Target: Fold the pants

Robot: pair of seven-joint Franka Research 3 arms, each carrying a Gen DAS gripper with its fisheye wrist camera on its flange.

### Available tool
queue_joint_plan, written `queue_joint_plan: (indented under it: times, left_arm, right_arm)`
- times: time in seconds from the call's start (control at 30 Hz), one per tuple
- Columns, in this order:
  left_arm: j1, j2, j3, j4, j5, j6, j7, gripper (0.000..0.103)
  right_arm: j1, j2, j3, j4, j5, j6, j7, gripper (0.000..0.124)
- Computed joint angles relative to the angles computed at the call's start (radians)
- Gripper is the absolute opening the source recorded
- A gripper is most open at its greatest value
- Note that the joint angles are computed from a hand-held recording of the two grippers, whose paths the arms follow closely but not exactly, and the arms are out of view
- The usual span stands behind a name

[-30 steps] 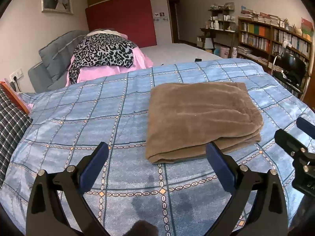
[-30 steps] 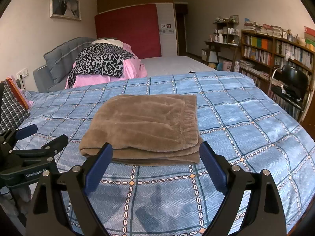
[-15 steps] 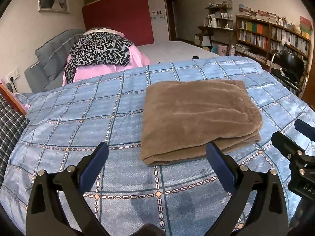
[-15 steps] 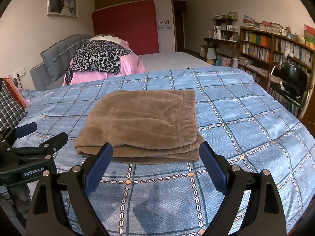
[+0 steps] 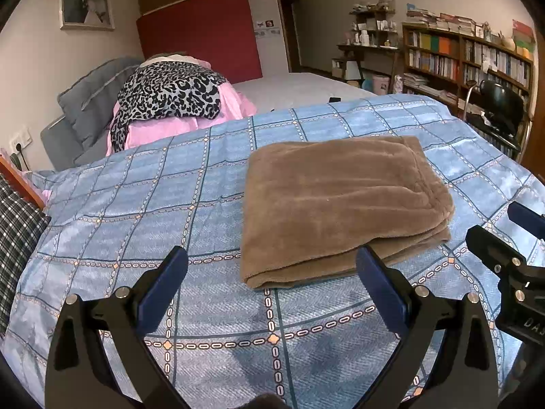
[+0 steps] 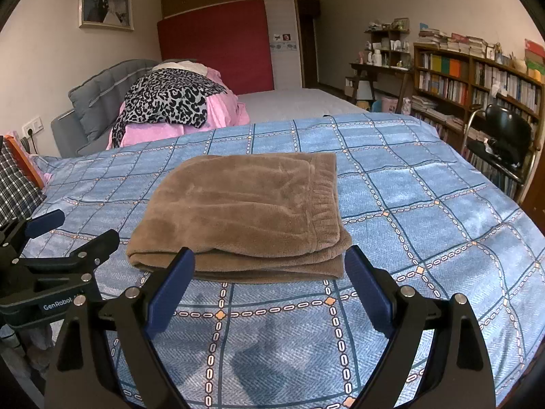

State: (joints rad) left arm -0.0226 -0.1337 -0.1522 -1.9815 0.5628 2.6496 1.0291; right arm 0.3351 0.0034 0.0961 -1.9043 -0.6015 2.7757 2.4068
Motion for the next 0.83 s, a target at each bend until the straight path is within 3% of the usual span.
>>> queue_joint_plan:
  times: [0.57,0.83]
  left_arm:
    - [0.000,-0.010,-0.003,-0.009,0.016,0.014,0.001,0.100]
    - [0.000,-0.006,-0.002,0.005,0.005,-0.015,-0.009,0.100]
  right_arm:
    - [0.000,0.000,-0.001,0.000,0.000,0.001,-0.001,0.089]
    - [0.001,0.000,-0.001,0.000,0.000,-0.001,0.002,0.089]
